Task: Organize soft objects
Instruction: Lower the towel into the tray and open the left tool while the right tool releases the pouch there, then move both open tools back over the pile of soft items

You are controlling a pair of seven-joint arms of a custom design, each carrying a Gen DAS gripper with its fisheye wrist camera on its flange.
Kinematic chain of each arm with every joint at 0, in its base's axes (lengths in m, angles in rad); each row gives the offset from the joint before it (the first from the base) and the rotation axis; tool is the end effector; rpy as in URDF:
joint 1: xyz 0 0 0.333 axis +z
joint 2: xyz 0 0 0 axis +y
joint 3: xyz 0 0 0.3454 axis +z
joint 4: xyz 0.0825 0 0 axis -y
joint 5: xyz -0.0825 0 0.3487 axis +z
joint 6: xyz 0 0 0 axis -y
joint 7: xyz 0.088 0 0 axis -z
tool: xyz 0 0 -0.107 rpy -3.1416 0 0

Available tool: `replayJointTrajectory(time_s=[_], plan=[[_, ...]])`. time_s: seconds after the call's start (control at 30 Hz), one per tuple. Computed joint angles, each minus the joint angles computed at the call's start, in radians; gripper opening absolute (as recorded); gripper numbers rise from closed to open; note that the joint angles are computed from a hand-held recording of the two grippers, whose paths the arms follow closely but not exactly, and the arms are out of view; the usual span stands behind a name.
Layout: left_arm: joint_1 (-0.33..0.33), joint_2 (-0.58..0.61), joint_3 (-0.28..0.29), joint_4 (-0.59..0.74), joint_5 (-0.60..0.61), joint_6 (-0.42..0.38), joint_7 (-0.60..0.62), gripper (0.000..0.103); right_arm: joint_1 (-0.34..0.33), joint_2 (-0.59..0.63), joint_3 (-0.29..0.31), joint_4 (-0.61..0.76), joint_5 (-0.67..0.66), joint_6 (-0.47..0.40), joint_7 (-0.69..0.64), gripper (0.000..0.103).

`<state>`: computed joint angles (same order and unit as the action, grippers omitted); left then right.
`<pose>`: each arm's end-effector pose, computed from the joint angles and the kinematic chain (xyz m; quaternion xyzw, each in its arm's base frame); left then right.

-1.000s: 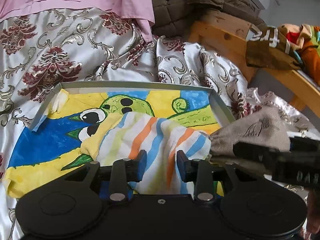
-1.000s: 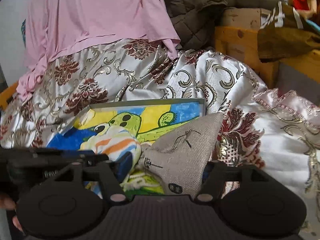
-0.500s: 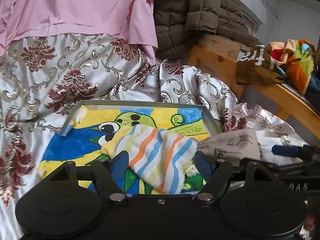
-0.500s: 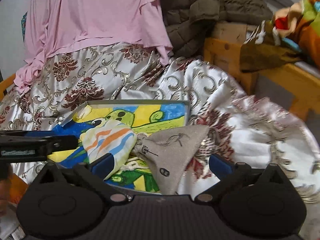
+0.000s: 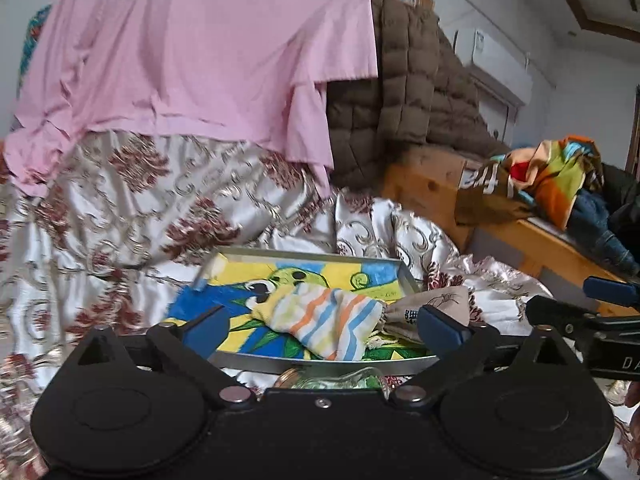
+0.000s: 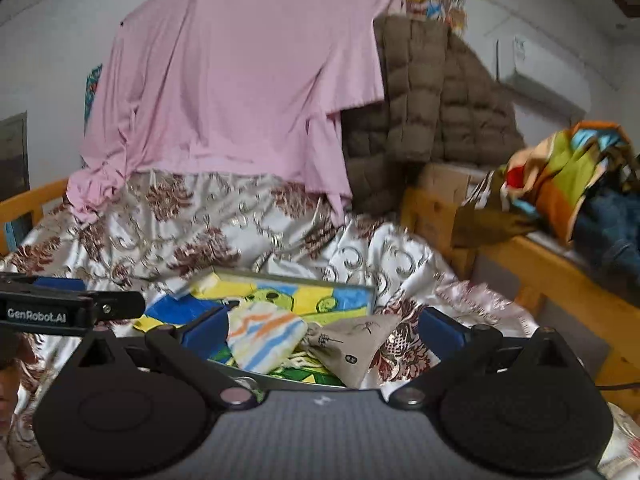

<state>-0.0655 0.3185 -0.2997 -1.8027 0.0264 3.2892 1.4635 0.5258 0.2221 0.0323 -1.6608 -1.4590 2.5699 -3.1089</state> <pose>0.6233 -0.2076 0.5701 -0.5221 0.6452 -0.4902 0.2662 0.5401 0.3533 0.5828 -0.5740 0.5746 -0.4297 0.3945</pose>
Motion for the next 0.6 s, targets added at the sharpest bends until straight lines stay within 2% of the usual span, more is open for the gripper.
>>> replayJointTrajectory(time_s=[0.07, 0.1, 0.17, 0.23, 0.27, 0.3, 0.37, 0.43, 0.6], plan=[[-0.027, -0.061, 0.042, -0.085, -0.009, 0.055, -0.016, 0.102, 0.017, -0.029, 0.009, -0.028, -0.026, -0.024, 0.036, 0.103], [-0.025, -0.088, 0.045, -0.124, -0.006, 0.078, -0.021, 0.102, 0.026, -0.043, 0.017, -0.041, -0.046, -0.042, 0.058, 0.103], [-0.048, -0.142, 0.078, -0.196, -0.008, 0.111, -0.025, 0.102, 0.045, -0.068, 0.038, -0.067, -0.08, -0.104, 0.086, 0.103], [-0.164, -0.192, 0.19, -0.257, -0.094, 0.133, 0.033, 0.102, 0.065, -0.08, 0.064, -0.082, -0.092, -0.188, 0.088, 0.103], [-0.192, -0.213, 0.212, -0.282, -0.134, 0.134, 0.06, 0.102, 0.075, -0.086, 0.076, -0.093, -0.109, -0.221, 0.106, 0.103], [-0.185, -0.234, 0.205, -0.307, -0.139, 0.135, 0.057, 0.102, 0.084, -0.094, 0.086, -0.109, -0.135, -0.249, 0.137, 0.103], [-0.107, -0.274, 0.15, -0.365, -0.048, 0.157, -0.036, 0.102, 0.098, -0.105, 0.107, -0.136, -0.167, -0.289, 0.185, 0.103], [-0.069, -0.309, 0.138, -0.418, 0.041, 0.181, -0.112, 0.102, 0.109, -0.113, 0.126, -0.162, -0.189, -0.316, 0.227, 0.103], [-0.053, -0.369, 0.139, -0.529, 0.036, 0.244, -0.078, 0.102, 0.154, -0.101, 0.166, -0.201, -0.221, -0.435, 0.287, 0.103]])
